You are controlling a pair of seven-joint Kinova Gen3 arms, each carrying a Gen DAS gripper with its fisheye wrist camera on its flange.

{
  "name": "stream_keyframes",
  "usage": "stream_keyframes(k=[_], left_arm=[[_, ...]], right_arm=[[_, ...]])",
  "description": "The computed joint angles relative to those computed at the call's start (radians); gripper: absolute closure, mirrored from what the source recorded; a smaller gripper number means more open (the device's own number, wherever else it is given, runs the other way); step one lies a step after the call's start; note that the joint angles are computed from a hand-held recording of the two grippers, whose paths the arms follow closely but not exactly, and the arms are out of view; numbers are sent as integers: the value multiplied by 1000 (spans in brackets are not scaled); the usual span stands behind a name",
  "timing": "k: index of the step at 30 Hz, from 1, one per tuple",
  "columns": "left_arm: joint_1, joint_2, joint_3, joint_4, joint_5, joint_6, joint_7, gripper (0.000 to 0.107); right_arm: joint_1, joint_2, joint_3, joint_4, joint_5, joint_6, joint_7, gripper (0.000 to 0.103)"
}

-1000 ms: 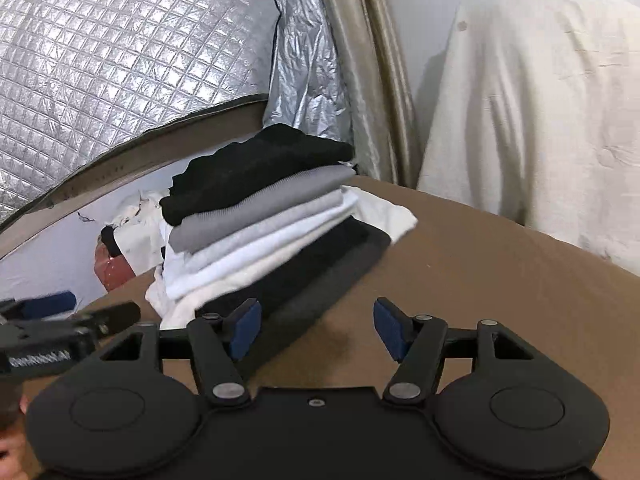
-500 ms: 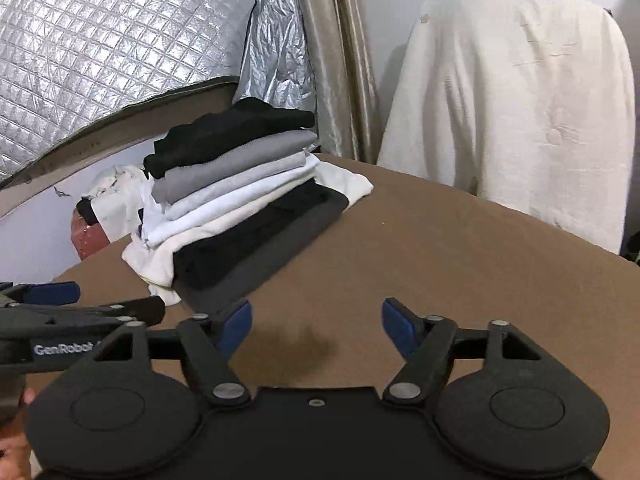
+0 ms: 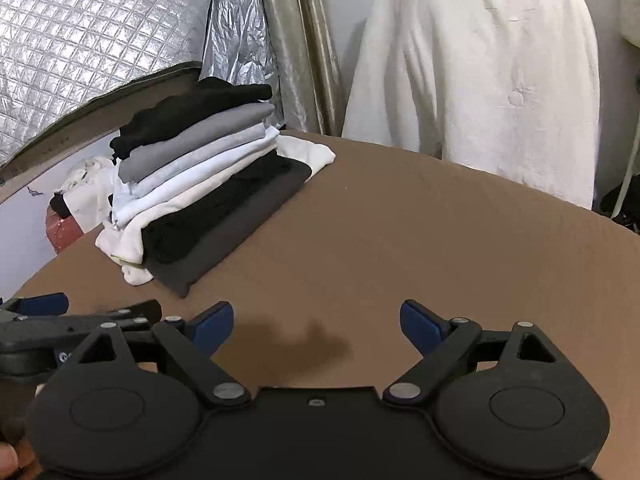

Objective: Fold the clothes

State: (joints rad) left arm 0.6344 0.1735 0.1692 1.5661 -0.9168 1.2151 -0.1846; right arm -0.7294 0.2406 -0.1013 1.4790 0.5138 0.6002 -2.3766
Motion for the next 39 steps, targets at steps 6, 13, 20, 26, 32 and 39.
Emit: stream_keyframes(k=[6, 13, 20, 26, 32, 39], left_arm=[[15, 15, 1, -17, -12, 22, -12, 4], [23, 34, -7, -35, 11, 32, -35, 4], [45, 50, -23, -39, -17, 73, -3, 4], [41, 47, -21, -27, -11, 64, 19, 4], [41, 50, -20, -22, -11, 57, 16, 4], [41, 57, -23, -25, -6, 64, 10, 4]], right_arm=[[0, 4, 2, -3, 3, 20, -8, 9], [13, 3, 1, 1, -15, 16, 4, 9], [6, 14, 5, -14, -10, 44, 5, 9], [4, 23, 3, -21, -15, 54, 15, 9], [-4, 29, 2, -25, -10, 58, 32, 9], [-3, 42, -2, -43, -35, 81, 66, 9]])
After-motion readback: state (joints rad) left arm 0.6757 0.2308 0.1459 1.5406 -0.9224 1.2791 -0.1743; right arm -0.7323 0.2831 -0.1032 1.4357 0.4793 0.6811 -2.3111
